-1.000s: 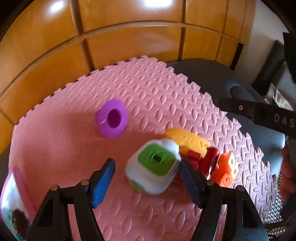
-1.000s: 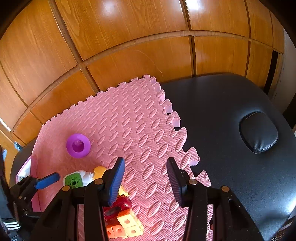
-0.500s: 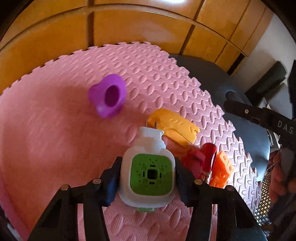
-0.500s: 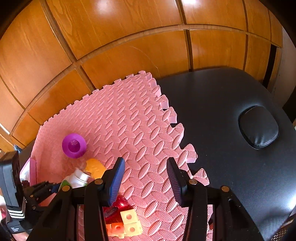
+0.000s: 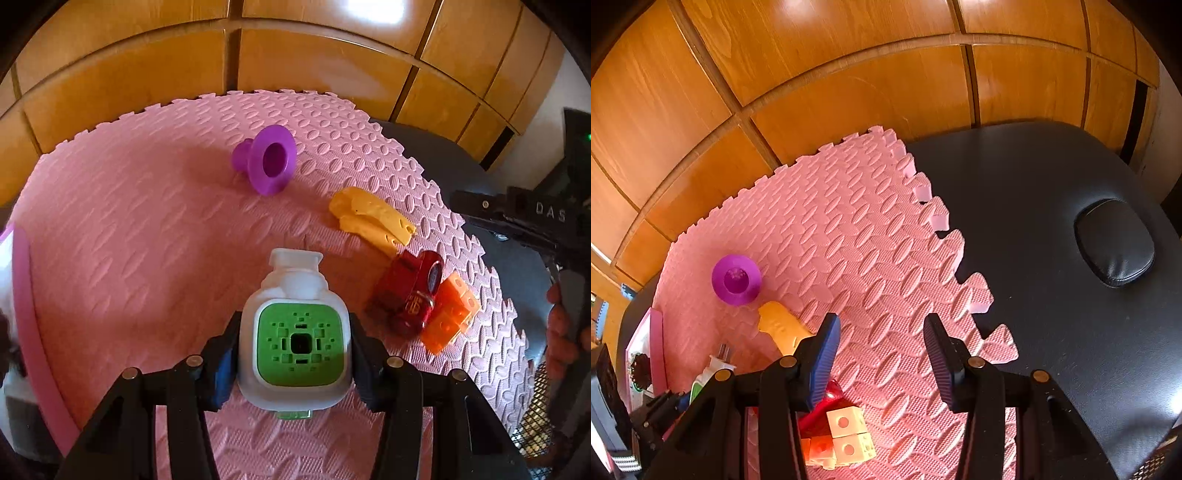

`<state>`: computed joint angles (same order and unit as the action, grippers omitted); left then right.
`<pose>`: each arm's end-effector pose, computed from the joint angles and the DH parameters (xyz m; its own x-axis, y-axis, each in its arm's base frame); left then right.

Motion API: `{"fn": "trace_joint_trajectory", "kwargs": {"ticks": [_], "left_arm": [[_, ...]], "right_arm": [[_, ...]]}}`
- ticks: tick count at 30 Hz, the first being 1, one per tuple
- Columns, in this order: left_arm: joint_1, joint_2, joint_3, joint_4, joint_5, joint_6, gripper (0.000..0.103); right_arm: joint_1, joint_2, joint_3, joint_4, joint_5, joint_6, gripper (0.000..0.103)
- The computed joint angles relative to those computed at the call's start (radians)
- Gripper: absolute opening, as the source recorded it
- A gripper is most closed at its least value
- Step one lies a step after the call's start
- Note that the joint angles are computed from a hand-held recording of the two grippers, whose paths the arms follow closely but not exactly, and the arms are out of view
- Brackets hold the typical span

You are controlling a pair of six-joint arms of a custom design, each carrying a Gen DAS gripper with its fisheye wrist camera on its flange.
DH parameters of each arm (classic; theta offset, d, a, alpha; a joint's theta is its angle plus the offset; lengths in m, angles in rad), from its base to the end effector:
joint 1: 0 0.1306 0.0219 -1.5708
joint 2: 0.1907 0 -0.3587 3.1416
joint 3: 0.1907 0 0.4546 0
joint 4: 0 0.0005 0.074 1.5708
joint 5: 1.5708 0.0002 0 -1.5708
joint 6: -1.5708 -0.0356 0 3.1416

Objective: Organize rigid objects
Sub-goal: 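Grasp the white-and-green square toy with the left gripper, then grasp the yellow flat piece with the right gripper while the left holds the white toy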

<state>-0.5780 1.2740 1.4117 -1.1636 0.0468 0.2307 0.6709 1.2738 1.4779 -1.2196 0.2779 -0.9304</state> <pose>0.4099 -0.2700 0.4559 -0.8267 0.2666 -0.4954 0.3873 0.9084 -0.1575 0.3870 0.2940 0.4873 -0.7862 0.3604 -0.5019 0.2442 0.9274 0.2834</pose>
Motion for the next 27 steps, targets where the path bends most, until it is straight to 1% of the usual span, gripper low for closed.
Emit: {"fn": "trace_joint_trajectory", "kwargs": {"ticks": [7, 11, 22, 25, 27], "left_arm": [[-0.013, -0.001, -0.003, 0.002, -0.040, 0.010, 0.052], [-0.018, -0.013, -0.018, 0.020, -0.055, 0.014, 0.052], [-0.053, -0.074, -0.109, 0.134, -0.162, -0.004, 0.052], [-0.056, -0.073, -0.110, 0.139, -0.170, -0.007, 0.052], [-0.056, -0.073, -0.110, 0.141, -0.171, -0.007, 0.052]], "right_arm": [[0.002, 0.009, 0.001, 0.012, -0.016, 0.016, 0.047], [0.003, 0.010, -0.002, 0.026, -0.023, 0.025, 0.047], [0.018, 0.026, 0.007, 0.047, -0.026, 0.070, 0.047], [0.020, 0.033, 0.011, 0.041, -0.025, 0.078, 0.047], [0.015, 0.032, 0.006, 0.050, -0.048, 0.079, 0.047]]}}
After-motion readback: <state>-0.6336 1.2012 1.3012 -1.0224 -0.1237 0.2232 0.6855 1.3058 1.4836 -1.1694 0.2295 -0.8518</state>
